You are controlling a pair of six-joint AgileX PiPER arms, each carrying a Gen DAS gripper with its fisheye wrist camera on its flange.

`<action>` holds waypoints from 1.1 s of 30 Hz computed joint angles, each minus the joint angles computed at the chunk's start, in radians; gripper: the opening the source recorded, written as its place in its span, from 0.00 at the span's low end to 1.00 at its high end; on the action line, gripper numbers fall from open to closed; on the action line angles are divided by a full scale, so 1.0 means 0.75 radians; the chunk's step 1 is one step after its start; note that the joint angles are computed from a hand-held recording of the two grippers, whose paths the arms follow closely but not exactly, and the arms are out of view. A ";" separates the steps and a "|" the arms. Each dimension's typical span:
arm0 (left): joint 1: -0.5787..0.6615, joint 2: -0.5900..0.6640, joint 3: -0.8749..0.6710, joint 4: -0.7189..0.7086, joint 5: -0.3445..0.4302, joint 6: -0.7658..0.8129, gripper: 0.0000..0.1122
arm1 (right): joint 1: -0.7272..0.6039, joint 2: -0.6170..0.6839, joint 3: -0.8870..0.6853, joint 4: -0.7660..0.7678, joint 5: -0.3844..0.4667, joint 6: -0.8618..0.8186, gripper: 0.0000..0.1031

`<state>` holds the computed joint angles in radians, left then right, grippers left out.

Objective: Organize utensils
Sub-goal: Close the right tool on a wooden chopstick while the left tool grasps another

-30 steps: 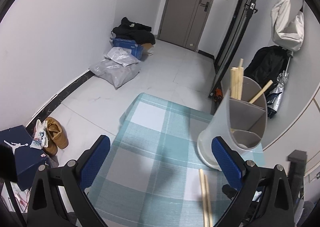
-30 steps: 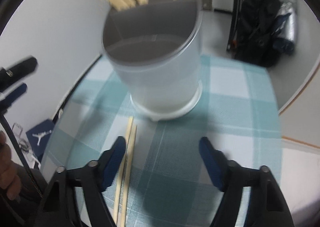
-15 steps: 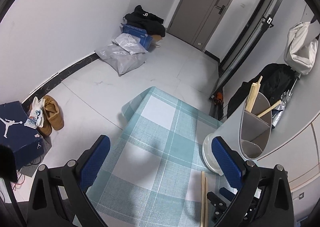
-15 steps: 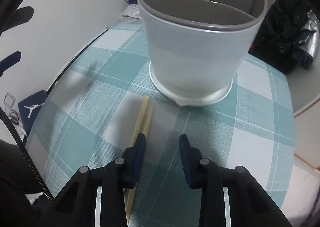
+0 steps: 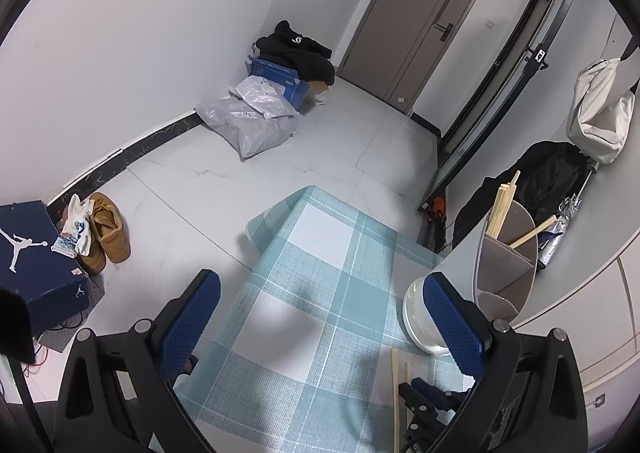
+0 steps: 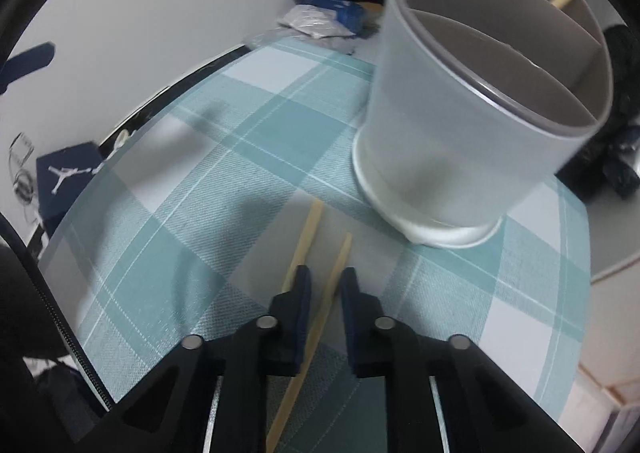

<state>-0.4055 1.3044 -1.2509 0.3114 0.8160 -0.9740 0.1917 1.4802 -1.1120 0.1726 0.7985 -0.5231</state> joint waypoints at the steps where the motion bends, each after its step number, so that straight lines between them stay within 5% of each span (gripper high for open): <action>1: -0.005 0.000 -0.001 0.014 0.002 -0.011 0.89 | -0.019 0.001 -0.005 0.035 0.021 -0.038 0.07; 5: -0.017 -0.002 0.002 0.048 0.010 -0.043 0.89 | -0.097 0.009 -0.063 0.125 0.182 -0.125 0.05; 10: -0.020 -0.007 0.014 0.044 0.011 -0.053 0.89 | -0.149 -0.055 -0.019 0.124 0.243 -0.188 0.05; 22: -0.011 -0.001 0.038 0.084 0.056 -0.106 0.89 | -0.032 -0.112 0.081 0.065 0.066 -0.174 0.07; 33: -0.026 0.134 -0.039 -0.057 0.122 0.090 0.89 | -0.286 -0.030 -0.030 0.419 0.234 -0.391 0.04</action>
